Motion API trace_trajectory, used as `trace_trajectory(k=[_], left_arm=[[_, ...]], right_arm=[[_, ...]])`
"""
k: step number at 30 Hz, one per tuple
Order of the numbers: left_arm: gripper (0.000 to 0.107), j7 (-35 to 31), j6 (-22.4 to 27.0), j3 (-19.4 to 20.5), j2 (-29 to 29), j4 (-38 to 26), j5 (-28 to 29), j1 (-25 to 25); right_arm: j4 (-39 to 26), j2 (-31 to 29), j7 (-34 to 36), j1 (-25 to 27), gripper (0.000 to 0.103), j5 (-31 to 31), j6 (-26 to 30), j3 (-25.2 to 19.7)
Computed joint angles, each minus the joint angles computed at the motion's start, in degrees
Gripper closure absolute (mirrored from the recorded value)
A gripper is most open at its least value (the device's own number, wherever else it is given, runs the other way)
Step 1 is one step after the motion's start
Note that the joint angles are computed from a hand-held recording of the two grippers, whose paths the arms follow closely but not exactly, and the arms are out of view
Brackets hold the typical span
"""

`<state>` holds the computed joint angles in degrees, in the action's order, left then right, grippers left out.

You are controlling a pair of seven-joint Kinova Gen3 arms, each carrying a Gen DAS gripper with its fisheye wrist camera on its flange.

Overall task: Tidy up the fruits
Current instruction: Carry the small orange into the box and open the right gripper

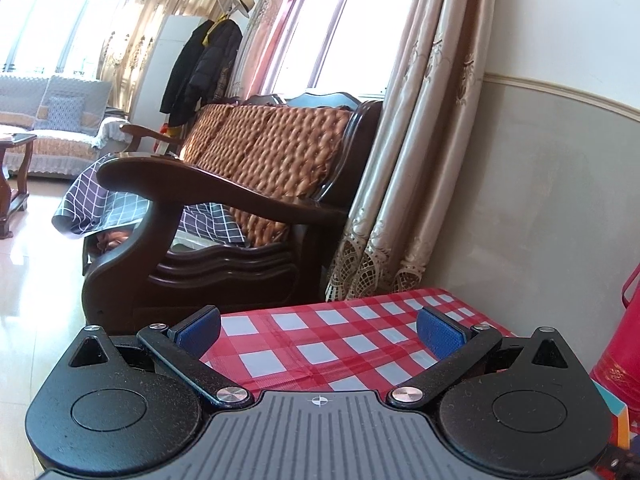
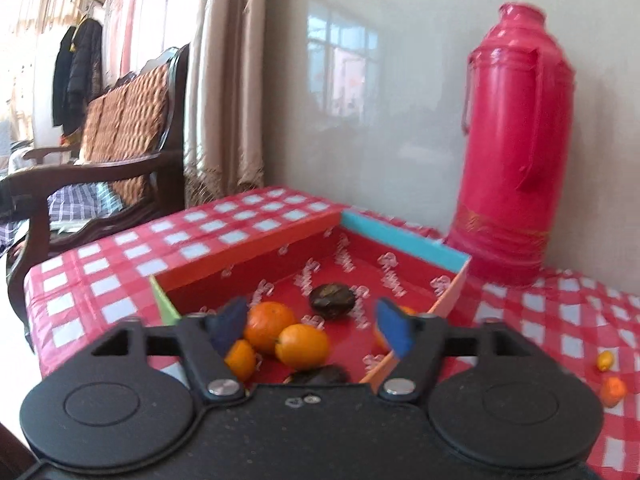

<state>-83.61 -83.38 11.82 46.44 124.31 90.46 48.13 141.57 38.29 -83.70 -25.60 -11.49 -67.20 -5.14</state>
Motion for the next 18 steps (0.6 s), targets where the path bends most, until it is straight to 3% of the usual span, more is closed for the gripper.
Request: trace_trajectory(k=[10, 18], left_arm=[[0.005, -3.9, -0.7, 0.26, 0.34, -1.5, -0.57, 0.4], [0.005, -11.11, -2.91, 1.06, 1.48, -4.83, -1.95, 1.9]], right_arm=[[2.13, -2.48, -1.2, -4.35, 0.026, -14.23, -0.44, 1.44], [5.78, 0.25, -6.05, -5.73, 0.02, -24.52, -6.01, 3.6]])
